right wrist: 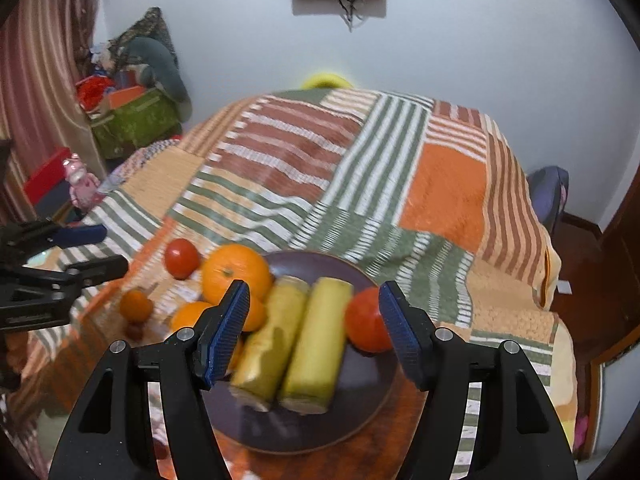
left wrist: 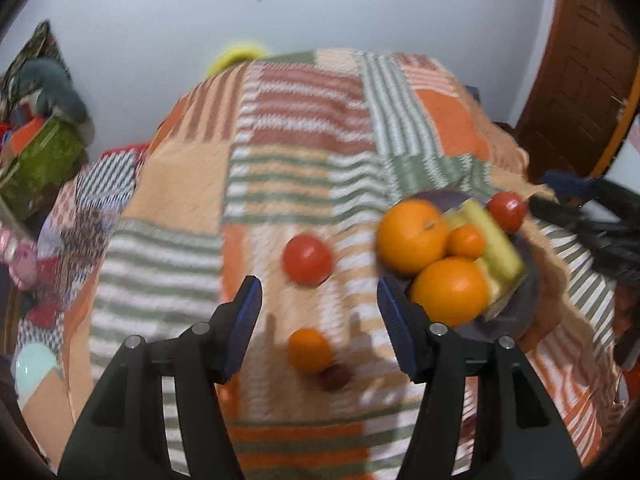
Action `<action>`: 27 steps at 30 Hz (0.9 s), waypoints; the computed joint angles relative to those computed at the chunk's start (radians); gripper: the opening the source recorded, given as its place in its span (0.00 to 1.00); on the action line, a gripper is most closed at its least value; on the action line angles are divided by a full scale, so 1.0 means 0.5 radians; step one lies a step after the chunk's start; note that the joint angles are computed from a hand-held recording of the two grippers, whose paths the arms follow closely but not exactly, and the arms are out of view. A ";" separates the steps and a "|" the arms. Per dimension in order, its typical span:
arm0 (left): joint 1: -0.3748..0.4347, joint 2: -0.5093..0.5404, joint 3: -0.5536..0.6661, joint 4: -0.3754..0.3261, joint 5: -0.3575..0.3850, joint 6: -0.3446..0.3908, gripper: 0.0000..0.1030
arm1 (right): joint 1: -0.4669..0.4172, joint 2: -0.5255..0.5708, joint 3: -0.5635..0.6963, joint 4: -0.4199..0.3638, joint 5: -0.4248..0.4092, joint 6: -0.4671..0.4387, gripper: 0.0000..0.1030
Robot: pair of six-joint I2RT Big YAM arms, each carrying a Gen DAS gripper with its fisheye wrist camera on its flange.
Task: Organize fruits
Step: 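Grasp another small tangerine from the blanket with the left gripper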
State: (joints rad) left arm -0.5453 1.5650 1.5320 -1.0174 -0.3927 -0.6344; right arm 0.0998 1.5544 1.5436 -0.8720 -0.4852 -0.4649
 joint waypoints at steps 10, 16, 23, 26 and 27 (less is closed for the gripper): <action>0.048 -0.017 -0.254 0.186 0.255 -0.043 0.49 | 0.122 -0.071 -0.088 -0.015 0.023 -0.065 0.62; 0.064 0.036 -0.282 0.235 0.288 -0.026 0.35 | 0.186 -0.080 -0.106 -0.083 0.036 -0.147 0.62; 0.111 -0.130 -0.405 0.332 0.280 -0.068 0.34 | 0.306 -0.029 -0.056 -0.129 0.081 -0.125 0.62; 0.136 -0.239 -0.455 0.343 0.244 -0.055 0.34 | 0.389 0.062 0.054 -0.238 0.091 -0.132 0.62; 0.143 -0.275 -0.469 0.340 0.222 -0.042 0.34 | 0.424 0.100 0.096 -0.274 0.112 -0.122 0.62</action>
State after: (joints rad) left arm -0.4737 1.4276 1.2973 -0.8476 -0.2815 -0.6555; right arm 0.3119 1.6046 1.5916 -1.0088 -0.4291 -0.5259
